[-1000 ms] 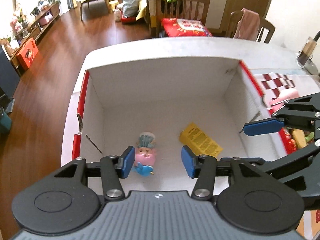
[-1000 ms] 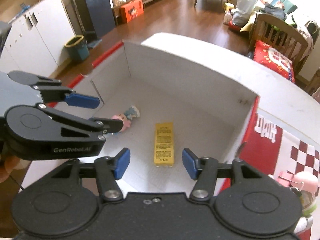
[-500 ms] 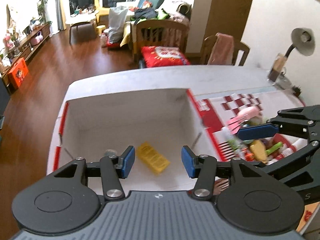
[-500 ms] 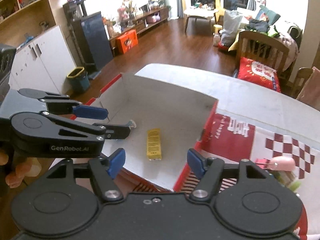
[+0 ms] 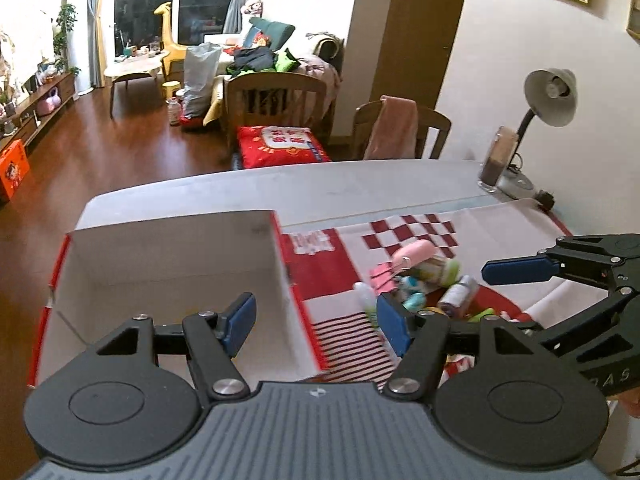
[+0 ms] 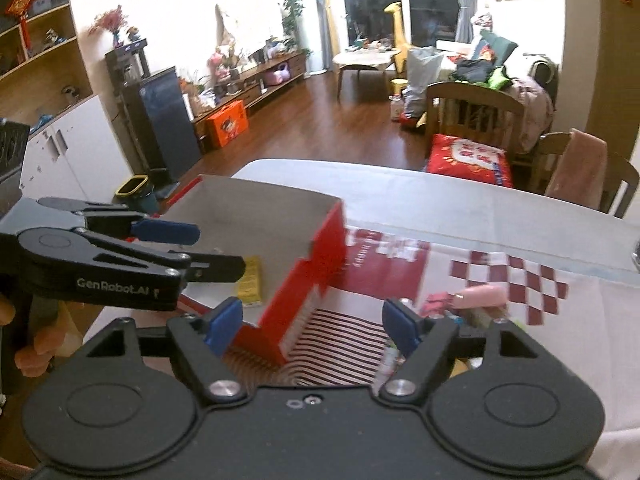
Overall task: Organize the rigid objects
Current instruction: 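Withdraw both open tools from the box back toward the item pile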
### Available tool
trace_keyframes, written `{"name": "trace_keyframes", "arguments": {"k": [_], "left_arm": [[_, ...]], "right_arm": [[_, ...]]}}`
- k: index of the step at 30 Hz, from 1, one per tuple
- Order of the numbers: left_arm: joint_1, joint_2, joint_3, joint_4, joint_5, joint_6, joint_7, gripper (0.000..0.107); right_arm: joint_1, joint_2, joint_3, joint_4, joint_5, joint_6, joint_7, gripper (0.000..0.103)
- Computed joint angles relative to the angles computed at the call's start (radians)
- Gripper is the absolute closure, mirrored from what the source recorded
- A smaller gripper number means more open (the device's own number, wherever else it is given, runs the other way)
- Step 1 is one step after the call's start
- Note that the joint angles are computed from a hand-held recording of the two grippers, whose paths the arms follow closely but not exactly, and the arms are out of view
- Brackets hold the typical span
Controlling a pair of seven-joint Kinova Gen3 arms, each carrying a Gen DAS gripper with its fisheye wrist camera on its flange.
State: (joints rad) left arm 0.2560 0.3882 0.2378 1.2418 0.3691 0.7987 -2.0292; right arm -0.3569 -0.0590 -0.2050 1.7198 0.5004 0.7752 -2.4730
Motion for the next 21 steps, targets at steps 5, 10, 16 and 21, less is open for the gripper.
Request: {"name": "trace_keyframes", "arguments": {"k": [5,10,16,21], "left_arm": [[0.049,-0.004,0.000,0.026,-0.021,-0.030,0.040,0.041],[0.105,0.003,-0.008,0.044,-0.063,-0.067,0.109,0.030],[0.202,0.010,-0.048,0.074,-0.175,-0.138,0.270,0.026],[0.235,0.029,-0.039,0.104,-0.222,-0.192,0.342,0.026]], "right_arm": [[0.041,-0.075,0.001,0.095,0.000,-0.041,-0.003,0.019],[0.101,-0.137,0.005,0.184,-0.041,-0.105,0.035,0.014],[0.190,-0.221,-0.005,0.312,-0.083,-0.206,0.082,0.001],[0.243,-0.243,-0.002,0.376,-0.129,-0.245,0.148,0.001]]}}
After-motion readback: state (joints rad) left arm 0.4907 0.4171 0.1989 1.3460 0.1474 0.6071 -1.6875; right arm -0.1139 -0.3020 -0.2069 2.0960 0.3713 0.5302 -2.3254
